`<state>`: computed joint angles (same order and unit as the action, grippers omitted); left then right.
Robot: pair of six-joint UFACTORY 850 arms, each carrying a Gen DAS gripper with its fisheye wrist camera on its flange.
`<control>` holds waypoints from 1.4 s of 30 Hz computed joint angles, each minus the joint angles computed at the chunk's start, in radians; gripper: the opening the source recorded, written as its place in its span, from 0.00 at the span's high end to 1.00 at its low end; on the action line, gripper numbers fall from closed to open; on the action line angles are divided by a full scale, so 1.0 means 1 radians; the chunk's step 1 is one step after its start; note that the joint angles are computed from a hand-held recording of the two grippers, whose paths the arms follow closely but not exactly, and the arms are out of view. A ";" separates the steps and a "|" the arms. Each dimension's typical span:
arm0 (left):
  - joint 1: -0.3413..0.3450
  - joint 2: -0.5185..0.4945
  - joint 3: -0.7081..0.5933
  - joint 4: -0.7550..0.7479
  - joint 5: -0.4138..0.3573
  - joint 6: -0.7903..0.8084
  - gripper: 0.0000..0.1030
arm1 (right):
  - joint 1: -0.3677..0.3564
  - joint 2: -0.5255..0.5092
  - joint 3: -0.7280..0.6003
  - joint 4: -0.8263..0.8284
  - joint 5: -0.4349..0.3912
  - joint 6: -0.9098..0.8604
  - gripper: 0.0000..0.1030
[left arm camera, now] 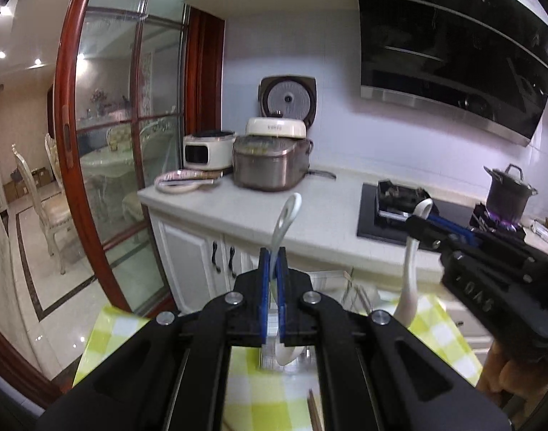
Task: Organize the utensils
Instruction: 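Carry both spoons into the wire rack and open both tools, then move both open tools back over the chopsticks on the table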
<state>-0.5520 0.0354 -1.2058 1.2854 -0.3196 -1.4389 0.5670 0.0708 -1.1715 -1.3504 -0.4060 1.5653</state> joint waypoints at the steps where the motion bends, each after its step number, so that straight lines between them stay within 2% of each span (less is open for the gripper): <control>1: 0.003 -0.015 -0.017 0.015 0.004 -0.014 0.96 | -0.005 -0.013 -0.011 -0.017 0.002 0.015 0.82; 11: 0.040 -0.151 -0.083 0.295 0.072 -0.307 0.96 | -0.045 -0.132 -0.044 -0.198 0.018 0.206 0.82; 19: 0.077 -0.233 -0.086 0.358 0.106 -0.402 0.96 | -0.056 -0.169 -0.017 -0.294 0.017 0.316 0.82; 28: 0.074 -0.270 -0.059 0.388 0.112 -0.438 0.95 | -0.052 -0.184 0.028 -0.357 -0.007 0.405 0.81; 31: 0.071 -0.268 -0.046 0.410 0.106 -0.464 0.85 | -0.053 -0.178 0.045 -0.354 -0.026 0.424 0.72; 33: 0.067 -0.257 -0.031 0.445 0.099 -0.508 0.64 | -0.052 -0.167 0.062 -0.381 -0.043 0.461 0.50; 37: 0.060 -0.224 0.001 0.495 0.086 -0.566 0.62 | -0.041 -0.143 0.090 -0.393 -0.080 0.477 0.48; 39: 0.055 -0.205 0.016 0.490 0.076 -0.566 0.53 | -0.039 -0.127 0.106 -0.389 -0.093 0.487 0.44; 42: 0.046 -0.171 0.050 0.522 0.056 -0.605 0.49 | -0.035 -0.090 0.143 -0.388 -0.099 0.513 0.41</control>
<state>-0.5063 -0.1355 -1.1557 1.8077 -0.2636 -2.0439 0.5322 -0.0189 -1.0284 -1.7386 -0.5052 2.0781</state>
